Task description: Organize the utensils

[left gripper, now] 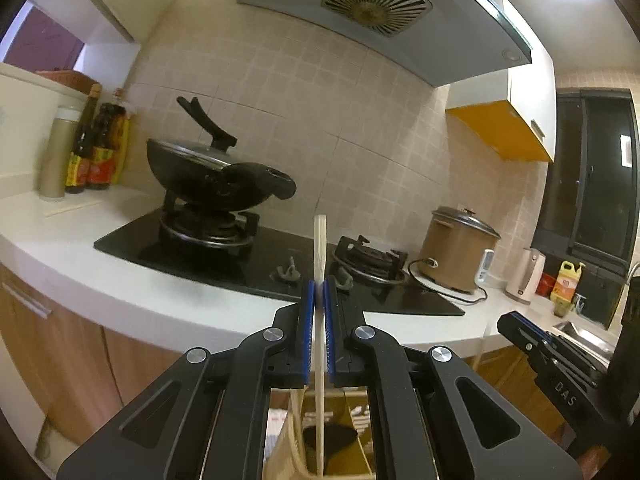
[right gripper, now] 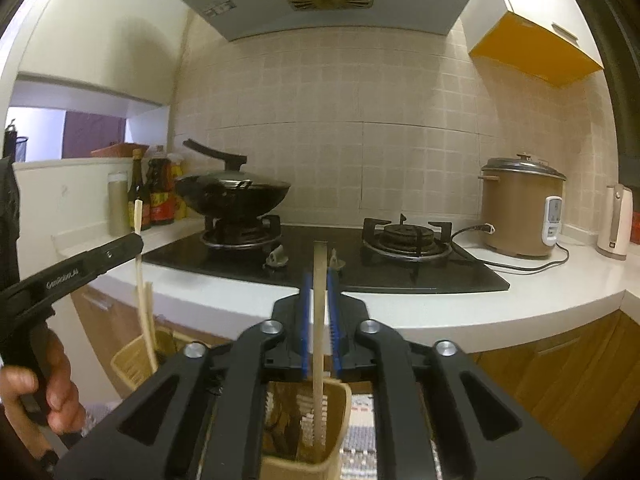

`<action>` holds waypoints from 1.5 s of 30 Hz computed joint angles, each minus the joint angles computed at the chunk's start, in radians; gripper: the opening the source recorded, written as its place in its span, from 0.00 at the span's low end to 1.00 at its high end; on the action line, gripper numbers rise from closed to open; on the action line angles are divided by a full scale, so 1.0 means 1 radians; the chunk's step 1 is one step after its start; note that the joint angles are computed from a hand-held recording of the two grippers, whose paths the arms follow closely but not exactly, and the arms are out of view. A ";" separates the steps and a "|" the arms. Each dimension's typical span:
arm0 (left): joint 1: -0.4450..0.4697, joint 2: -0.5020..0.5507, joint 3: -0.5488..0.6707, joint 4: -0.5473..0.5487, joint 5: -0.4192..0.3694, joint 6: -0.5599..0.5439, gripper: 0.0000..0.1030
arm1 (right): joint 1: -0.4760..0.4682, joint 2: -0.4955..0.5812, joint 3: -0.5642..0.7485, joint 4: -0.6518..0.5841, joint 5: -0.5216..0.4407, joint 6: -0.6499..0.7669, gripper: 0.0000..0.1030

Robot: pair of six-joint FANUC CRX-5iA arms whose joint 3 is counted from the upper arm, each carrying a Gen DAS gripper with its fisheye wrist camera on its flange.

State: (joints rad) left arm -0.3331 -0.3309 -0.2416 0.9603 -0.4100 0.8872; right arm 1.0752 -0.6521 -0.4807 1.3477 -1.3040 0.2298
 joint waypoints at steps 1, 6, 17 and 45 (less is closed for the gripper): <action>0.007 -0.007 -0.003 -0.005 -0.011 0.003 0.07 | 0.036 -0.006 -0.001 0.008 -0.035 -0.002 0.44; 0.069 -0.080 -0.028 -0.029 -0.110 0.020 0.42 | 0.278 -0.039 -0.011 0.051 -0.255 -0.018 0.54; 0.178 -0.298 -0.129 -0.113 -0.303 0.075 0.78 | 0.801 -0.013 -0.008 0.011 -0.765 -0.190 0.75; -0.162 -0.412 -0.076 -1.143 -0.237 0.898 0.91 | 0.903 0.052 -0.136 -0.075 -1.081 -0.543 0.92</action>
State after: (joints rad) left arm -0.4950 -0.7424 -0.3172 -0.1827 -0.6473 1.7854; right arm 1.9778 -0.5996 -0.6171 1.2730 -2.3855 -0.3127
